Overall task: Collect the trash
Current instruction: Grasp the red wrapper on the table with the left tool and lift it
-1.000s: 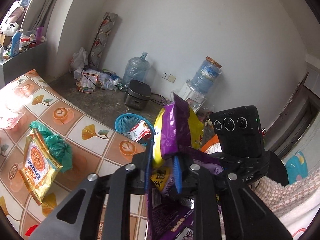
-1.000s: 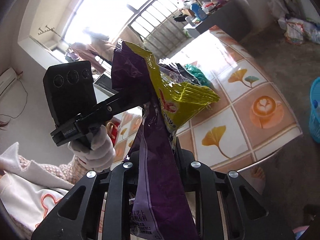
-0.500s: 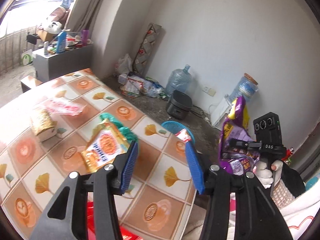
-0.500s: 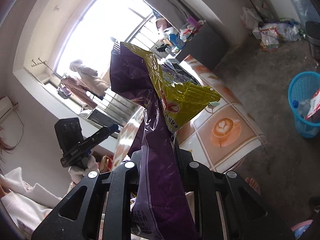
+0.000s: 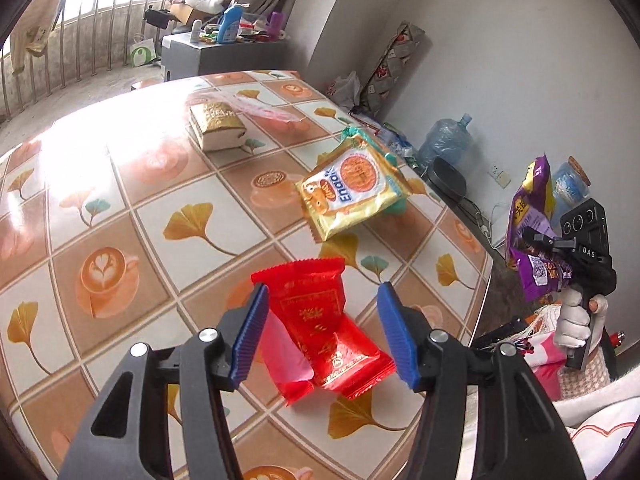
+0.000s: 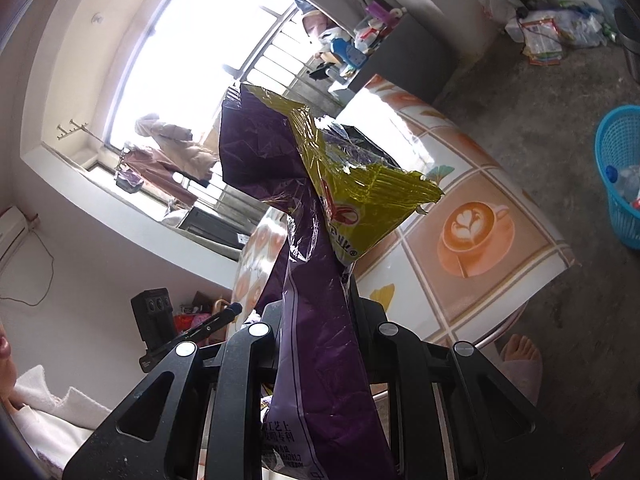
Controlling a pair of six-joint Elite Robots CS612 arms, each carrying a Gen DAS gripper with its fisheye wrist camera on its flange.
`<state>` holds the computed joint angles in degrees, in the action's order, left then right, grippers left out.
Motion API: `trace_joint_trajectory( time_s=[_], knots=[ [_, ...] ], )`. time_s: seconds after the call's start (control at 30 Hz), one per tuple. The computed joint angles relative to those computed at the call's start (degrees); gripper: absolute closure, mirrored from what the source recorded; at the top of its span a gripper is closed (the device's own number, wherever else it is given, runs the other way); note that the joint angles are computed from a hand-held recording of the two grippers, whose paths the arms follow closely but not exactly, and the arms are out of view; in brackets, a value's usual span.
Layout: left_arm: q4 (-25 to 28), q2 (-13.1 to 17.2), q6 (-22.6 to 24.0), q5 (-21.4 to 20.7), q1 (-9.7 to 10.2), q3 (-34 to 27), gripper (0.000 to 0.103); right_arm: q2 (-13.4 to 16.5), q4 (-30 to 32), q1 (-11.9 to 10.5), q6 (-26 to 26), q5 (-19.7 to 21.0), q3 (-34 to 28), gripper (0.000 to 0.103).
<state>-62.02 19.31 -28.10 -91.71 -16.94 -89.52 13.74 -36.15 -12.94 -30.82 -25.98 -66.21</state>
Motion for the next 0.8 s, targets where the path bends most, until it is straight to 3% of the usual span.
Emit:
trace_joint_trajectory(
  time_s=[0.23,0.37,0.57,0.73,0.8],
  knots=[
    [1.4,-0.1,3.8,3.6,-0.61,2.3,0.042,-0.1,-0.4,0.0,0.5,-1.0,-0.4,0.085],
    [2.3,-0.1,3.4,2.2,0.25,3.9,0.042,0.1,-0.7,-0.1,1.2,-1.2,-0.5,0.085],
    [3.8,-0.1,10.8,6.4,-1.46,4.3,0.044,0.1,-0.9,0.2,1.7,-1.8,-0.5,0.085],
    [3.8,-0.1,13.6,8.6,-2.45,4.4,0.062,0.2,-1.5,0.2,2.4,-2.2,-0.6,0.085],
    [3.6,-0.1,13.5,9.1,-2.54,4.4,0.082,0.3,-1.6,0.1,2.5,-1.9,-0.8,0.085]
  ],
)
